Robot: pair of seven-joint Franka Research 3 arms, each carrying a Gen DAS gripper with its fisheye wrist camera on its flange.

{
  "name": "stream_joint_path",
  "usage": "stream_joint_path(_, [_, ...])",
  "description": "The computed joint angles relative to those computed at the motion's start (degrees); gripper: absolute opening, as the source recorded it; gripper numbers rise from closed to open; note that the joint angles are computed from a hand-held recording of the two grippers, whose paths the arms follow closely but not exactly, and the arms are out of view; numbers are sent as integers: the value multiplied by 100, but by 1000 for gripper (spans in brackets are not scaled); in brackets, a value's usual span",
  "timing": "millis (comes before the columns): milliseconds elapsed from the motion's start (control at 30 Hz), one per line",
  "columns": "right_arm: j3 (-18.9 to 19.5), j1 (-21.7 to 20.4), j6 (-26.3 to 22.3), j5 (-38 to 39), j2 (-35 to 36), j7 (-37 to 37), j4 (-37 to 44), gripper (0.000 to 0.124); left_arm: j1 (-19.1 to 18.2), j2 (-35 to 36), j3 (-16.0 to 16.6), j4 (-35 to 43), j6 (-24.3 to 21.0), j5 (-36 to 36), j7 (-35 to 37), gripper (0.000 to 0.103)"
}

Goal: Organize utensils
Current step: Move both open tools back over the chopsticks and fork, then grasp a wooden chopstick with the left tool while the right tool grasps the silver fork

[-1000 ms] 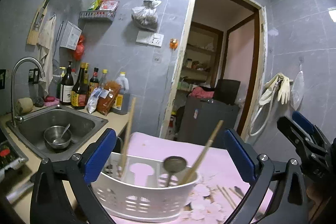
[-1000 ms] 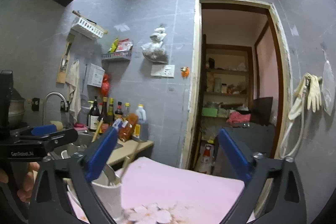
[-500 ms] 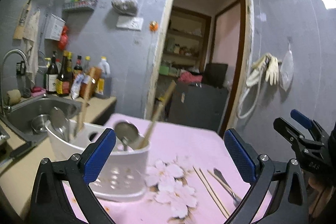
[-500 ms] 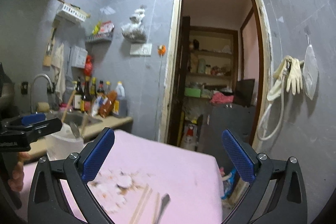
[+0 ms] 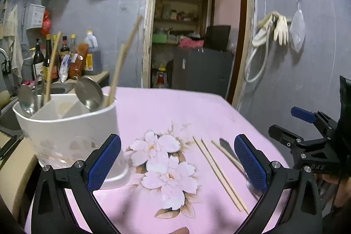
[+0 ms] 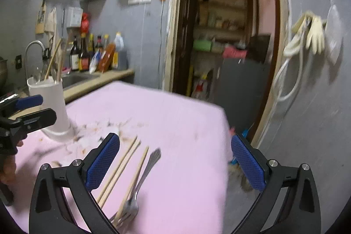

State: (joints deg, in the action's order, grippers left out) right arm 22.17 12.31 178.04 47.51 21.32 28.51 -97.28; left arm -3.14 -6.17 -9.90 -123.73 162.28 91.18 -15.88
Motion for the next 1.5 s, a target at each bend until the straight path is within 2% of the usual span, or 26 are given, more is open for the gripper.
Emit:
stream_joint_path(67, [-353, 207, -315, -303, 2, 398, 18, 101, -12, 183, 38, 85, 121, -664, 759, 101])
stream_joint_path(133, [-639, 372, -556, -615, 16, 750, 39, 94, -16, 350, 79, 145, 233, -1383, 1523, 101])
stream_joint_path(200, [-843, 458, -873, -906, 54, 1054, 109, 79, -31, 495, 100, 197, 283, -2013, 2151, 101])
stream_joint_path(300, [-1007, 478, -1397, -1209, 162, 1394, 310, 62, -65, 670, 134, 245, 382, -3130, 3264, 100])
stream_joint_path(433, [-1094, 468, -1934, -1457, 283, 1641, 561, 50, -111, 889, 144, 311, 468, -4295, 4430, 95])
stream_joint_path(533, [-1104, 463, -2190, -1562, 342, 1667, 672, 41, -131, 1062, 92, 437, 368, -5361, 5479, 82])
stream_joint_path(567, [-1119, 477, -2260, -1610, 365, 1687, 715, 39, -137, 1113, 75, 489, 317, -5679, 5776, 75])
stream_joint_path(700, [-1190, 547, -2468, -1811, 432, 1783, 834, 37, -145, 1385, -4, 786, -33, -6816, 6815, 55])
stream_joint_path(733, [-1196, 560, -2486, -1850, 446, 1791, 857, 37, -125, 1454, -34, 854, -77, -7092, 7060, 53])
stream_joint_path(867, [-1223, 610, -2622, -2008, 535, 1824, 994, 36, -118, 1626, -51, 1059, -191, -7682, 7548, 42])
stream_joint_path(1033, [-1246, 625, -2905, -2132, 667, 1918, 1219, 32, -126, 1852, -38, 1392, -502, -8024, 7930, 31])
stream_joint_path(1133, [-1261, 639, -3002, -2192, 714, 1961, 1295, 32, -202, 1937, 40, 1492, -573, -7948, 7871, 28])
stream_joint_path(1367, [-1308, 704, -3291, -2401, 881, 2084, 1576, 31, -132, 2130, 72, 1794, -850, -8121, 7815, 5])
stream_joint_path(1500, [-1285, 708, -3495, -2425, 991, 2065, 1773, 30, -28, 1994, 15, 1620, -795, -8391, 7964, 4])
